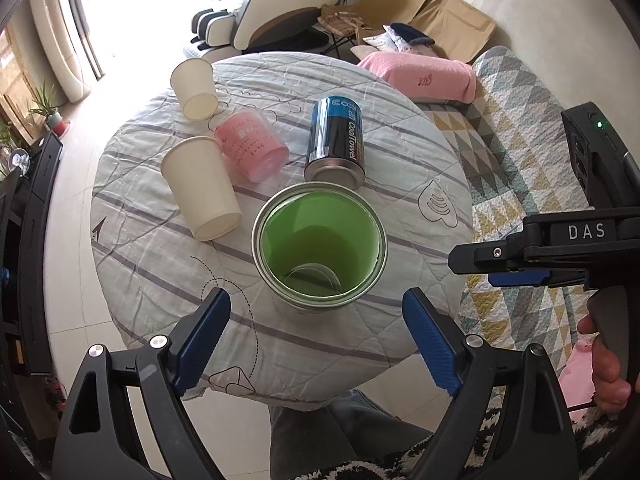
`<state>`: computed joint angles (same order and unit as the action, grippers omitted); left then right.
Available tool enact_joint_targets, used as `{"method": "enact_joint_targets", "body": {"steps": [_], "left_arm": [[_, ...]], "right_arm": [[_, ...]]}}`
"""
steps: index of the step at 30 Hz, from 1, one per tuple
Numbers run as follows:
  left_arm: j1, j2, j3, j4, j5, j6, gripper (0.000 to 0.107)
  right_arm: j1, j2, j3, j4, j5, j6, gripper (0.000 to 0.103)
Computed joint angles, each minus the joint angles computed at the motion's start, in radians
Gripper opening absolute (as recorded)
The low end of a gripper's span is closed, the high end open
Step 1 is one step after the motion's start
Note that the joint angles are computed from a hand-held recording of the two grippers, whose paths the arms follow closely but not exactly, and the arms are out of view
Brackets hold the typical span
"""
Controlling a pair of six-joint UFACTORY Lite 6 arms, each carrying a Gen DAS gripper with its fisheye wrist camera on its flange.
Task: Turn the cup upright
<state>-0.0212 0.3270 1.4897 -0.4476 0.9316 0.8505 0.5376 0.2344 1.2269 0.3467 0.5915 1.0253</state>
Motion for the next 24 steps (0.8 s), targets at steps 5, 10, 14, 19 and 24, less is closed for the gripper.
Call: {"method": "enact_joint_targets", "body": {"steps": [5, 10, 14, 19, 24], "left_arm": [[0.014, -0.059, -0.034, -0.008, -0.018, -0.007, 0.092], [0.036, -0.143, -0.074, -0.016, -0.039, -0.035, 0.095], [0.064, -0.190, -0.077, -0.019, -0.032, -0.043, 0.097], [0.097, -0.198, -0.022, -0.028, 0.009, -0.014, 0.100], [0.150, -0.176, 0.053, -0.064, 0.067, 0.064, 0.102]], "right_arm": [[0.018, -0.026, 0.010, -0.078, 0.020, 0.054, 0.079], [0.056, -0.052, 0.047, -0.187, 0.071, 0.113, 0.079], [0.092, -0.059, 0.093, -0.246, 0.119, 0.135, 0.079], [0.140, -0.055, 0.163, -0.315, 0.189, 0.197, 0.080], [0.210, -0.032, 0.247, -0.413, 0.276, 0.329, 0.080]]}}
